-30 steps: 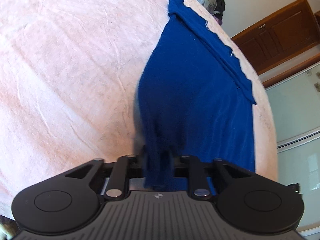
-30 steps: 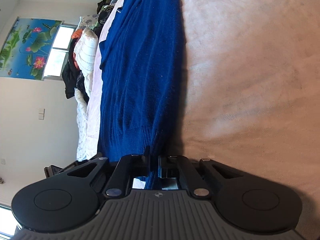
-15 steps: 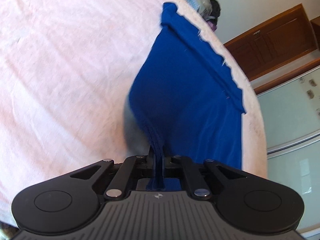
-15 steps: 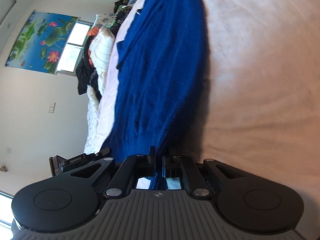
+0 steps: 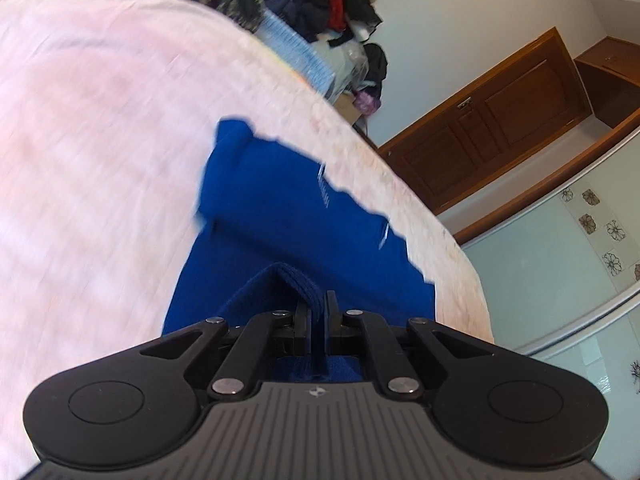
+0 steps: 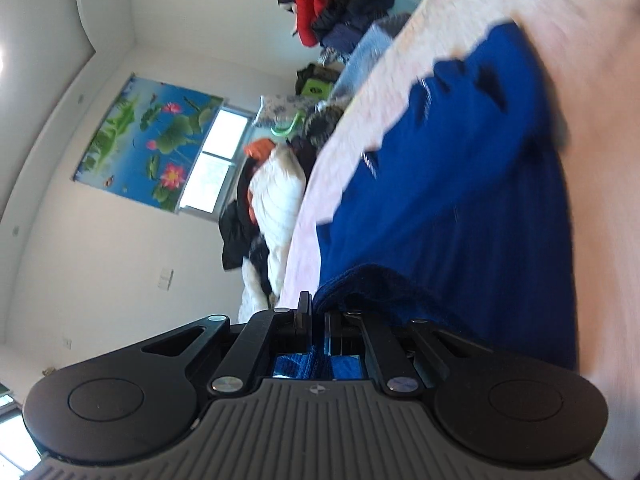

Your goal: Fold small clothes

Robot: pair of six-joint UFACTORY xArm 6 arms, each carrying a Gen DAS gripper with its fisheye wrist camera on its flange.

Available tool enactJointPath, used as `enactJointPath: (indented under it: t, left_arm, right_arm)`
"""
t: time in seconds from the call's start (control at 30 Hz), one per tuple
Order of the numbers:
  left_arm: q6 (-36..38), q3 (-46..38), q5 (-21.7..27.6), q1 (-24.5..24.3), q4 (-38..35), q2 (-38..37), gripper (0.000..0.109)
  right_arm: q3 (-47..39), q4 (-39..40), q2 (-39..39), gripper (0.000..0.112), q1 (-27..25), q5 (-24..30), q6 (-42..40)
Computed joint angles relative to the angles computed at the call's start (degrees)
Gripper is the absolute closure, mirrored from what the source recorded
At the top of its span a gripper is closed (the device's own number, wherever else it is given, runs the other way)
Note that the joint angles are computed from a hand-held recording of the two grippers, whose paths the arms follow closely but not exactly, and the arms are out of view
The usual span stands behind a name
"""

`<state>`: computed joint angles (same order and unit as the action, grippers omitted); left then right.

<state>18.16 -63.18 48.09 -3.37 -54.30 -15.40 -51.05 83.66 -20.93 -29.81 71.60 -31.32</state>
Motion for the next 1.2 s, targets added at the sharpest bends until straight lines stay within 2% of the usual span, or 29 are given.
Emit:
enactJointPath:
  t: [0.23,0.4,0.47,0.53,0.6,0.7,0.77,0.8,0.83,0.87,0.9,0.93,0.97,1.0,1.03,1.1,1.17,1.2]
  left_arm:
    - [-6.48,-24.39,-7.64,-5.32,4.91,24.09,0.103]
    - [-16.12,-41.25,-7.00,-6.77,12.94,39.47,0.103]
    - [-19.55,-44.71,-6.96,-6.85,15.21,43.17,0.103]
    - [-23.36,-49.62,-5.99,-6.86,18.16,47.51,0.103]
    - [-24.85,-51.13,-6.04,-6.67,19.39,49.51,0.103]
    - [-23.84,-52.30,-6.16,-6.21,17.17,51.31,0.103]
    - [-24.02,-54.45,-4.32,-5.73,16.24,52.73,0.102]
    - [-24.05,-54.25,-3.87,-5.34,14.75,52.39,0.101]
    - [-23.84,-54.09,-3.51,-4.97,13.22,52.08,0.099]
    - [-23.15,-53.87,-3.13,-4.63,11.96,51.62,0.092]
    - [-22.00,-53.69,-3.03,-4.37,11.37,50.99,0.086]
    - [-20.61,-52.46,-4.11,-4.27,11.27,49.76,0.066]
    - [-18.94,-50.59,-6.86,-4.36,11.27,48.11,0.042]
    - [-16.86,-47.14,-11.08,-4.65,10.72,45.62,0.034]
    - [-14.38,-43.73,-15.24,-4.98,9.89,43.19,0.029]
    - [-8.64,-39.57,-19.75,-5.35,7.83,39.74,0.029]
    - [-7.48,-38.25,-20.47,-5.88,11.62,38.48,0.029]
    - [-9.08,-38.12,-20.43,-6.35,16.28,38.43,0.029]
  right_arm:
    - [-21.17,1.37,22.10,0.104,6.55,-10.62,1.70]
    - [-31.14,0.29,33.88,0.104,8.57,-15.55,5.87]
    - [-33.53,0.41,37.74,0.102,8.43,-15.80,8.84]
    - [-35.61,0.42,40.95,0.096,8.16,-15.30,11.76]
    - [-36.04,1.85,42.29,0.095,7.94,-15.26,11.56]
    - [-35.76,3.38,42.60,0.087,7.54,-14.52,9.84]
    - [-36.20,2.50,42.83,0.085,7.24,-13.91,10.32]
    - [-35.60,2.38,42.04,0.080,7.17,-14.45,9.77]
    - [-35.03,2.55,41.21,0.070,7.06,-15.00,8.90]
    - [-34.79,2.96,40.64,0.065,6.71,-15.18,7.76]
    - [-34.32,3.52,39.79,0.055,6.45,-15.68,6.33]
    - [-33.99,3.53,38.97,0.050,6.29,-16.52,5.07]
    - [-34.00,2.59,38.27,0.049,6.21,-17.74,4.26]
    - [-34.41,0.99,37.92,0.049,6.23,-18.58,3.87]
    - [-35.21,-1.76,37.79,0.049,6.41,-19.36,3.74]
    - [-37.23,-10.13,37.84,0.052,7.71,-21.73,3.65]
    - [-40.30,-17.38,39.24,0.057,9.02,-21.09,4.64]
    - [-41.66,-20.38,39.97,0.065,9.72,-20.64,5.02]
